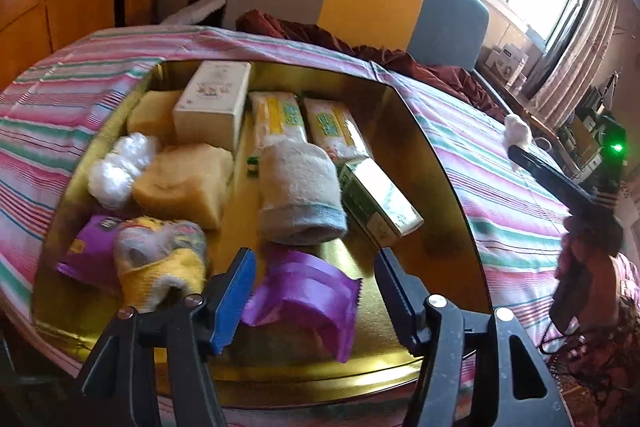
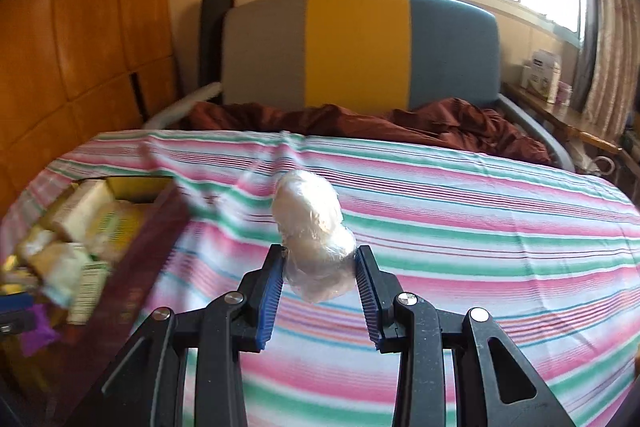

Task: Organize objects
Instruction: 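Release the wrapper into the tray with the left tool while the right tool carries the ball over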

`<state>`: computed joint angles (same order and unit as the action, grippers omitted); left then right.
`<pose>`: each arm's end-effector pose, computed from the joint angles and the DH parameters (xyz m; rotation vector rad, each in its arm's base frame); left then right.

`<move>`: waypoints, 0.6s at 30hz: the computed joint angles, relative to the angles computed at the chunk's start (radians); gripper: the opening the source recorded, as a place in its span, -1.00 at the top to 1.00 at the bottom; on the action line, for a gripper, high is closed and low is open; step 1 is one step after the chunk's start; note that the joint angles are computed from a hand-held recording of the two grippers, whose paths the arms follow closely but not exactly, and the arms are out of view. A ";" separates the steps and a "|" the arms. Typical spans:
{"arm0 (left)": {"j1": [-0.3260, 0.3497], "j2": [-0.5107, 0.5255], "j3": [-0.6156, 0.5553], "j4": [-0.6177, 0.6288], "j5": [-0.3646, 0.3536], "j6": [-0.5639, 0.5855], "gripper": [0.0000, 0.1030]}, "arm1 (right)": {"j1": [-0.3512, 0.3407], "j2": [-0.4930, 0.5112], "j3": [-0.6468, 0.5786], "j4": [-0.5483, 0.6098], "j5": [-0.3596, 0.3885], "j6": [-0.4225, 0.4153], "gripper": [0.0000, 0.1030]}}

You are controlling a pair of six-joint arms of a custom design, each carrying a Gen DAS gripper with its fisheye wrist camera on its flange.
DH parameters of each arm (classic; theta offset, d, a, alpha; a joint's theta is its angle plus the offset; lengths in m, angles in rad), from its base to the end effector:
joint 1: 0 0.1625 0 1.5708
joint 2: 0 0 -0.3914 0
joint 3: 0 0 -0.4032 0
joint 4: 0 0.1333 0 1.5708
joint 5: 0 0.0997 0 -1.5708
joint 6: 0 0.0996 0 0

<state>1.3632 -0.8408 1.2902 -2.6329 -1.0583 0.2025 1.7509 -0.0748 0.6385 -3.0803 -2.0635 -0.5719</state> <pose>0.0225 -0.7770 0.2653 0.3090 2.5128 -0.7997 0.2390 -0.8313 0.0058 0.5676 -2.2412 1.0385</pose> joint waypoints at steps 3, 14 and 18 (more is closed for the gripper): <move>-0.002 -0.017 0.021 -0.051 0.014 0.011 -0.28 | 0.016 -0.051 0.091 -0.001 0.042 0.014 0.29; -0.001 -0.044 0.044 -0.134 0.040 0.014 -0.28 | 0.086 -0.115 0.236 0.108 0.156 0.015 0.29; 0.000 -0.047 0.044 -0.125 0.055 0.007 -0.29 | 0.109 -0.105 0.222 0.235 0.147 0.043 0.29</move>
